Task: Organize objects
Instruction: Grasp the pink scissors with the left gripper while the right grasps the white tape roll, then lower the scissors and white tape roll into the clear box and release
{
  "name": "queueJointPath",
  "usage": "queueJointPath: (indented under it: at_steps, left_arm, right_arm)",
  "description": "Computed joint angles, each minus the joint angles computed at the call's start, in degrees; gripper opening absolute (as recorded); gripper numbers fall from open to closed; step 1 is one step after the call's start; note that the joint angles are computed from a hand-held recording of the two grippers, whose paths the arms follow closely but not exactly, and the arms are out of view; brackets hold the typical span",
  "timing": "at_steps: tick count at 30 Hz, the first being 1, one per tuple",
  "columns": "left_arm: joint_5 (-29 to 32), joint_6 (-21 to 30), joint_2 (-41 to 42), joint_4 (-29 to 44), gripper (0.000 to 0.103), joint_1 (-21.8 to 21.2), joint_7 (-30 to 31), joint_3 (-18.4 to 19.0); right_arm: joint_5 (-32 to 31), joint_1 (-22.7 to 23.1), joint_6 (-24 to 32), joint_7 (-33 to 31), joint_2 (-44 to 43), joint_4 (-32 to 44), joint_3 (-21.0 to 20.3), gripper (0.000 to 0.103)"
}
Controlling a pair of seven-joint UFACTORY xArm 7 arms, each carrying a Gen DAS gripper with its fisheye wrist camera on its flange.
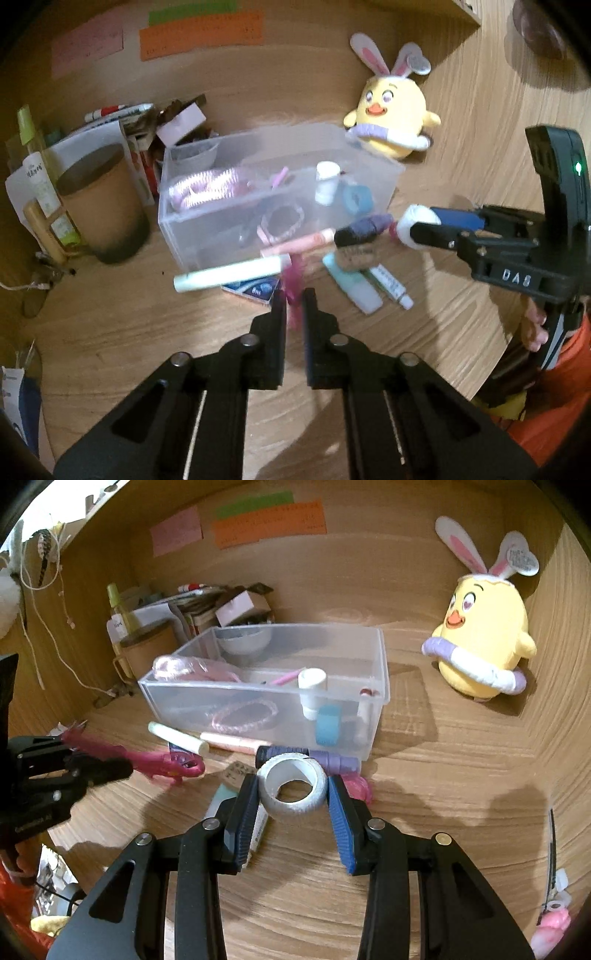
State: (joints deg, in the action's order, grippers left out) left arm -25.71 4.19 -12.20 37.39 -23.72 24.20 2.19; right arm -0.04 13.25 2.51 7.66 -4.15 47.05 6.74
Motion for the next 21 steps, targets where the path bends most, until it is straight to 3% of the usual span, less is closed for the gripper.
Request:
queueJointPath:
  at_steps: [5, 8, 15, 21]
  left_arm:
    - [-8.94, -0.54, 0.12, 2.31, 0.006, -6.23, 7.31, 5.23]
    - [-11.9, -0.74, 0.39, 3.75, 0.006, -6.4, 9.74, 4.91]
    - [-19.16, -1.09, 1.38, 7.94, 0.006, -7.34, 15.66, 5.18]
    - [-27.82, 1.4, 3.39, 14.83, 0.006, -6.31, 22.65, 5.06]
  right_arm:
    - [0.59, 0.27, -1.26, -0.23, 0.27, 0.61, -0.09, 0.034]
    - [3.16, 1.23, -1.72, -2.54, 0.39, 1.13, -0.77, 0.034]
    - [2.43, 0.42, -3.56, -2.19, 1.34, 3.51, -0.51, 0.034]
    - [-7.5, -2.49, -4.2, 6.08, 3.04, 7.5, 0.25, 0.034]
